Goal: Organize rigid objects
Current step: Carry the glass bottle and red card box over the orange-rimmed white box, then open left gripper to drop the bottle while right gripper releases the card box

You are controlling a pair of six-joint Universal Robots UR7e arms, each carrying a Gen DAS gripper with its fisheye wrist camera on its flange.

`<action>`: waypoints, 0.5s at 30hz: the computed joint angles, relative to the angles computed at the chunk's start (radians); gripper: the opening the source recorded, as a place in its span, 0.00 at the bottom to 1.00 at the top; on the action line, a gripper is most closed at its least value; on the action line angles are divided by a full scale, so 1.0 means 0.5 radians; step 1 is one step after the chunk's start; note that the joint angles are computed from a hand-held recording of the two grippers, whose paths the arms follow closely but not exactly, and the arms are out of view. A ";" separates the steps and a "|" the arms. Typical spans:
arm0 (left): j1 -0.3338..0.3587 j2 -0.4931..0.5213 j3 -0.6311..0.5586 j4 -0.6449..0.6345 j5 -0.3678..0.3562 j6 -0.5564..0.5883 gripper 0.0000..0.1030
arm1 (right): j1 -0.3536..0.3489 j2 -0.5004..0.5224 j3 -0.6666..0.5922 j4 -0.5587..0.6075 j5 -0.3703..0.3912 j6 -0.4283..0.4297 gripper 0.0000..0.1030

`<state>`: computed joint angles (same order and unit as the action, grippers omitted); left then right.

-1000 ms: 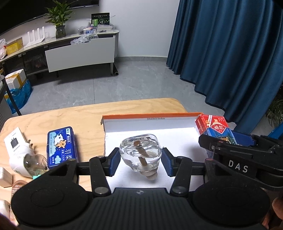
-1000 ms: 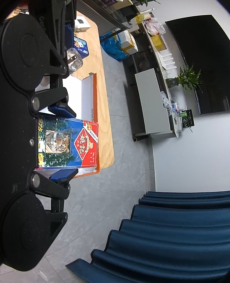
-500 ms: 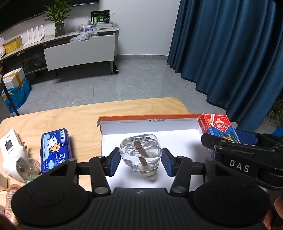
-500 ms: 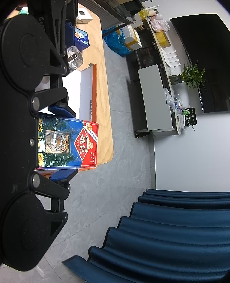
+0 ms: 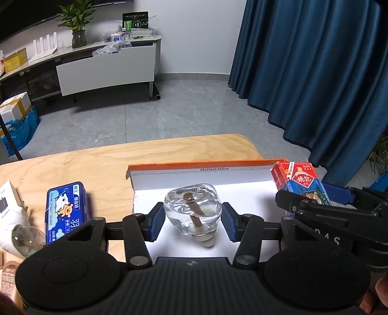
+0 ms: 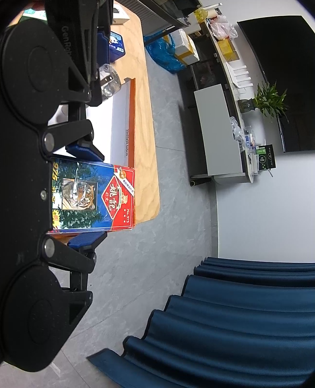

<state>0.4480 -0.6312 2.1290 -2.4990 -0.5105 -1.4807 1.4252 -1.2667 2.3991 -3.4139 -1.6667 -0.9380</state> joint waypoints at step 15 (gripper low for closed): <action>0.107 0.074 -0.008 -0.379 0.038 0.327 0.49 | 0.028 0.153 -0.101 -0.076 -0.105 -0.048 0.70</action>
<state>0.5015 -0.5941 2.1252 -2.6883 -0.4913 -1.3173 1.4390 -1.1904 2.3486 -3.4520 -1.7193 -0.9623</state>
